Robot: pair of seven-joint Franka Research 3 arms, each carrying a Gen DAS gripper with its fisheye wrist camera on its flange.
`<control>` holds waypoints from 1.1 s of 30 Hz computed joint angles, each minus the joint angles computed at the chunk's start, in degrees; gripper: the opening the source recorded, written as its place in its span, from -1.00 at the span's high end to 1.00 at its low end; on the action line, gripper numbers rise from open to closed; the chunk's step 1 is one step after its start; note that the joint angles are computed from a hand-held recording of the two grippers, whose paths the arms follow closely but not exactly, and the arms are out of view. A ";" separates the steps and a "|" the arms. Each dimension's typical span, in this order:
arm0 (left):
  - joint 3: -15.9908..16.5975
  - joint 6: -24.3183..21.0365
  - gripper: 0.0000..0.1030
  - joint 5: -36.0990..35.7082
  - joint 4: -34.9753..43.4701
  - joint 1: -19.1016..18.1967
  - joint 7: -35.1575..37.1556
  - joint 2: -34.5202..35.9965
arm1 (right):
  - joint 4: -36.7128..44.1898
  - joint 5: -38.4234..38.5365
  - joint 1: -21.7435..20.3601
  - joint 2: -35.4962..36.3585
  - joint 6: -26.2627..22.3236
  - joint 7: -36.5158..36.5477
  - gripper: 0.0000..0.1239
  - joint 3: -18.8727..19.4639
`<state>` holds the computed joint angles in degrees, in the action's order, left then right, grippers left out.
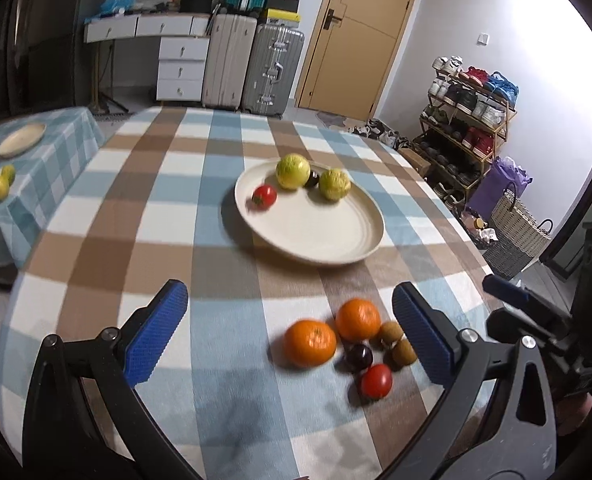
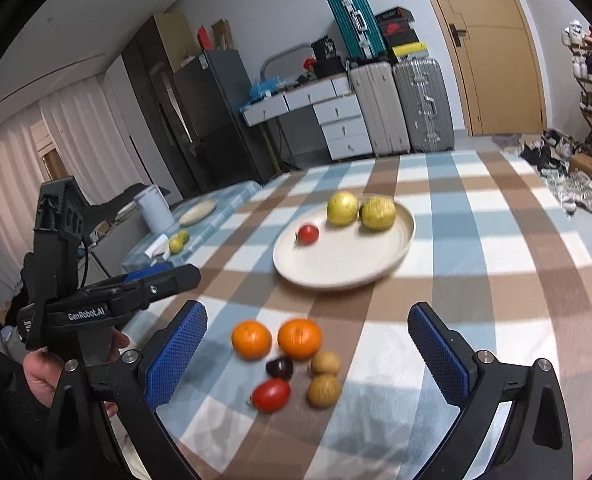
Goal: Organize fruits
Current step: 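Move the right gripper back to a brown kiwi-like fruit, then grasp the brown kiwi with the right gripper while the left grasps an orange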
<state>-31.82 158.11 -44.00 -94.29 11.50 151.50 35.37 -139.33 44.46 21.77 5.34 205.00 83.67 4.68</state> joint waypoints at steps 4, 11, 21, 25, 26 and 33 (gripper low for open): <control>0.95 -0.23 -0.98 1.05 -0.67 -0.14 -1.21 0.66 | -1.04 -2.21 -0.43 0.77 -1.43 3.05 -0.65 0.45; 2.52 -0.90 -0.98 5.37 -0.65 -0.63 -4.38 2.36 | -3.66 -19.73 -6.37 2.62 -2.47 21.70 -0.65 2.88; 2.21 -1.95 -0.98 10.37 1.19 -0.29 -8.22 4.77 | -2.59 -32.01 -10.92 4.46 -5.90 33.62 -0.23 3.98; 1.83 -2.02 -0.98 11.59 1.84 -0.15 -9.05 5.41 | -2.01 -32.75 -10.73 4.65 -7.41 33.99 -0.04 3.46; 1.67 -1.81 -0.98 11.73 1.58 0.03 -9.09 5.29 | -1.69 -32.08 -10.16 4.80 -8.05 33.41 0.06 2.98; 1.94 -1.96 -0.98 13.84 3.14 -0.51 -11.13 6.50 | -1.31 -35.64 -15.22 5.82 -9.21 35.67 0.56 6.98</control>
